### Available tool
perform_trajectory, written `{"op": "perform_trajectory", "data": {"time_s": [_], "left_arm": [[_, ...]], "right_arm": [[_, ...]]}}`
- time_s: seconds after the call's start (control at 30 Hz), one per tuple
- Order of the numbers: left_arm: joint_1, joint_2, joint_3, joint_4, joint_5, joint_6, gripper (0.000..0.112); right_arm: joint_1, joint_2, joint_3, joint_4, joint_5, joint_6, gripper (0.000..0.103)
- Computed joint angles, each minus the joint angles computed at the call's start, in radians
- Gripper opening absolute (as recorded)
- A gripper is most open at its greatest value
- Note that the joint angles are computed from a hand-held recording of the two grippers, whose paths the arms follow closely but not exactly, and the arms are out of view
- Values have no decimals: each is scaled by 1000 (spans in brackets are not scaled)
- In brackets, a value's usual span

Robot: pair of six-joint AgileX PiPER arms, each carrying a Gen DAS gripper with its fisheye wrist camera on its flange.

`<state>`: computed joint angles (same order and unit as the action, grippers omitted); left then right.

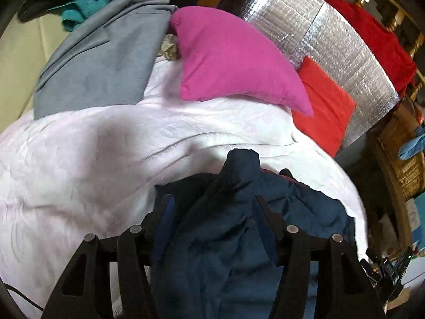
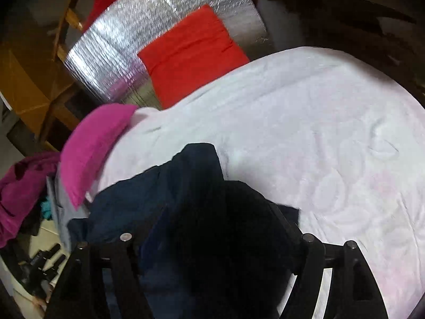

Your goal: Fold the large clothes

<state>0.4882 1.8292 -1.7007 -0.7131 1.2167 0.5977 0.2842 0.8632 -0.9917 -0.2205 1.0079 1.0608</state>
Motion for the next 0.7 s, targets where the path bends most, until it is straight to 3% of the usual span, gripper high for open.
{"op": "perform_trajectory", "data": {"time_s": [0.2,0.3,0.4,0.43,0.47,0.53,0.6,0.7], "left_arm": [[-30,-25,50,13,-32,32,62],[-61,-50,98,27,-101,72,62],[-105,-54,124,89,-189,70,60],[-115,-51,125,105,-210,63,56],[-127,-44,123,125,-228,49,44],[-148,-14,93,178,-238,-7,34],[-157,9,76,204,-259,-39,28],[-173,30,67,251,-299,-78,28]], "right_arm": [[-315,82,62,396,-205,-334,77],[-338,147,61,462,-273,-380,81],[-312,206,51,447,-311,-383,78],[-287,238,33,421,-313,-386,57],[-263,256,16,375,-293,-363,44],[-211,254,-4,266,-266,-298,25],[-161,249,-30,163,-257,-228,20],[-87,249,-64,2,-242,-102,17]]}}
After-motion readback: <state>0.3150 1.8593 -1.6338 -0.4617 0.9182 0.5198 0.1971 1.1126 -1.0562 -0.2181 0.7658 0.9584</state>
